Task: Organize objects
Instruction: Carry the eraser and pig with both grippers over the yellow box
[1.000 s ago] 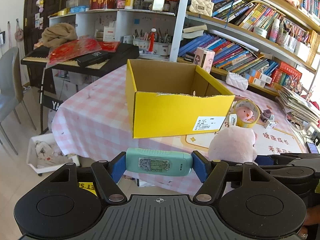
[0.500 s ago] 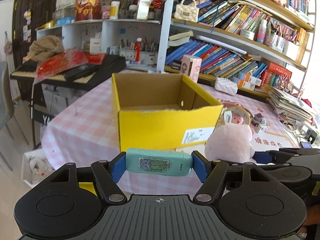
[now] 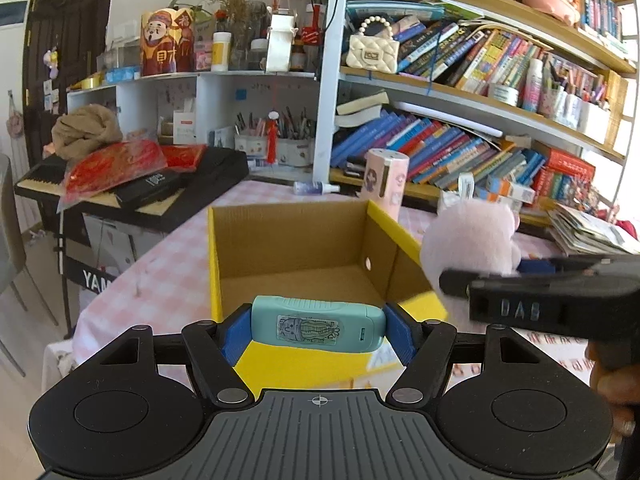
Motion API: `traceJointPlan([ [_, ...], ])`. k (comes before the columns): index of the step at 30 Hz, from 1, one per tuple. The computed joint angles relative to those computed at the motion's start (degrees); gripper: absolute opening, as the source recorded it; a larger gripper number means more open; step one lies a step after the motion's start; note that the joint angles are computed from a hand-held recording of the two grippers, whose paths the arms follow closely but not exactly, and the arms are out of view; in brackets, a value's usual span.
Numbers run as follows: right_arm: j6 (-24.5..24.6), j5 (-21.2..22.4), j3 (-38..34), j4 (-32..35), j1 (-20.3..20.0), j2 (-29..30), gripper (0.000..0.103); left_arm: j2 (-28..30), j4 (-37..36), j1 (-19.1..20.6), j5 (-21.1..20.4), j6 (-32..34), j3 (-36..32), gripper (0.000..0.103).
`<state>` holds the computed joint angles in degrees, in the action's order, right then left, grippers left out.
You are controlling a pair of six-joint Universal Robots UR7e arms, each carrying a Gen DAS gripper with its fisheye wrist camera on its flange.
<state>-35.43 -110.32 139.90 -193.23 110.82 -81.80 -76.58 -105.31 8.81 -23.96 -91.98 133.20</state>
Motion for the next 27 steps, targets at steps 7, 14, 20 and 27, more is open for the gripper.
traceJointPlan([
  [7, -3.20, 5.49, -9.19, 1.39, -2.03, 6.09, 0.056, 4.39, -9.15, 7.20, 5.31, 9.78, -3.06, 0.069],
  [14, -7.39, 9.99, -16.94, 4.61, -3.63, 12.19, 0.056, 9.44, -15.62, 13.59, 6.17, 17.39, -7.07, 0.069],
  [20, -9.60, 11.10, -23.36, 11.52, -4.31, 17.32, 0.056, 13.01, -16.77, 17.61, 4.06, 21.03, -10.54, 0.069],
  [27, -12.22, 9.27, -29.67, 22.41, -4.45, 22.18, 0.056, 15.22, -12.34, 20.99, 1.44, 18.99, -13.75, 0.069],
])
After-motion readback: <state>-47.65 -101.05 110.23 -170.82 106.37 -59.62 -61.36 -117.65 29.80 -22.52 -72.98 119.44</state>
